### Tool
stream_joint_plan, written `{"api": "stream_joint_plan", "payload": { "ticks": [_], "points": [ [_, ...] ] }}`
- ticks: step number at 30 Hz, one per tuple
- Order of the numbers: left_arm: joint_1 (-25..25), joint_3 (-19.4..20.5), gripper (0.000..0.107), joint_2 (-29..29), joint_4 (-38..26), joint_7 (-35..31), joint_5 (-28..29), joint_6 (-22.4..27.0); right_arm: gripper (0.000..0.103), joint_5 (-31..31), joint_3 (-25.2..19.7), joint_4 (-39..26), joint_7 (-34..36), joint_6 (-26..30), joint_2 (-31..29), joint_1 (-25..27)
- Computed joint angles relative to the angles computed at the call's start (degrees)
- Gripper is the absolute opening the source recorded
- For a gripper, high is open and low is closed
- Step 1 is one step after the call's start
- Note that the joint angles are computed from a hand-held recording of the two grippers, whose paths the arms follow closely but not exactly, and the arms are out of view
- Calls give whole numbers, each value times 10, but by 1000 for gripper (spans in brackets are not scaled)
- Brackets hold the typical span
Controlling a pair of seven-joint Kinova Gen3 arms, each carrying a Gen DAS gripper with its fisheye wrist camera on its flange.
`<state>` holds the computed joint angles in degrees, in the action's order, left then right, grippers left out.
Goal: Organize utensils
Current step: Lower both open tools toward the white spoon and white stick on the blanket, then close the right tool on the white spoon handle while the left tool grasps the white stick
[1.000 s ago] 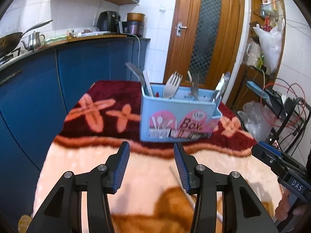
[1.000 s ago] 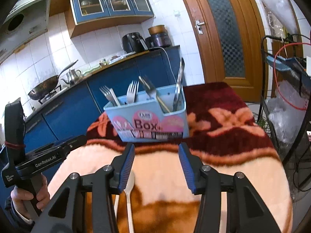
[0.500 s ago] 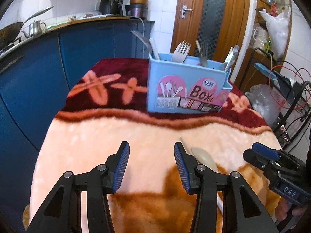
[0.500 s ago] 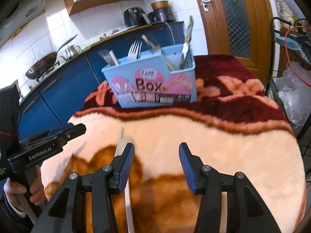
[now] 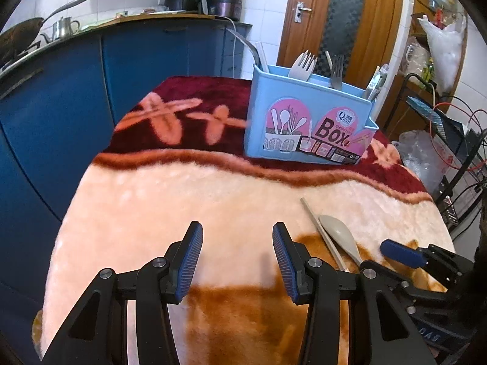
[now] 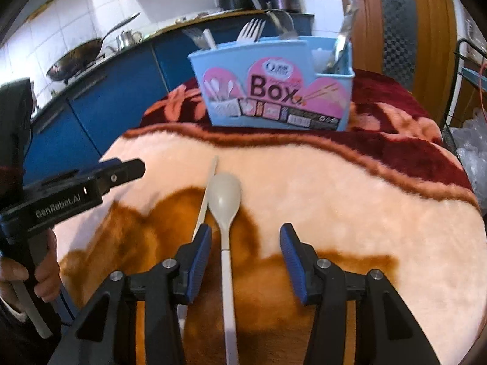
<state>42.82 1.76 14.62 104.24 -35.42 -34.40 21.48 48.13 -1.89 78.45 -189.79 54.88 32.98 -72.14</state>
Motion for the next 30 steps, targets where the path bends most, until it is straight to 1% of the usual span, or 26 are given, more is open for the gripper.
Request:
{"api": "stream_joint_plan", "payload": {
  "ticks": [3,7,9,10,12,15,22,24,27,30],
  "points": [
    [-6,3,49,0,4,-5,7,-5,40,-10,-4,-22,27,23,13,1],
    [-10,4,49,0,7,-13,18,-11,29,-20,1,-38,47,36,22,2],
    [-12,5,49,1,8,-19,25,-13,13,-20,6,-40,45,42,24,-2],
    [-12,5,49,0,8,-21,27,-14,11,-19,8,-36,37,40,22,-3],
    [-13,8,49,1,7,-29,34,-13,9,-14,12,-20,12,28,14,-4],
    [-10,10,49,0,5,-38,39,-11,8,-1,16,0,-26,21,5,-9],
    [-17,30,49,5,-7,-78,70,-4,8,27,7,31,-90,32,-10,-13],
    [-23,41,49,9,-13,-99,89,-1,8,34,3,41,-111,35,-15,-12],
    [-46,66,49,15,-21,-151,136,2,8,45,-4,59,-139,35,-23,-10],
    [-45,71,49,22,-33,-182,163,9,8,55,-11,71,-160,34,-29,-7]
  ]
}}
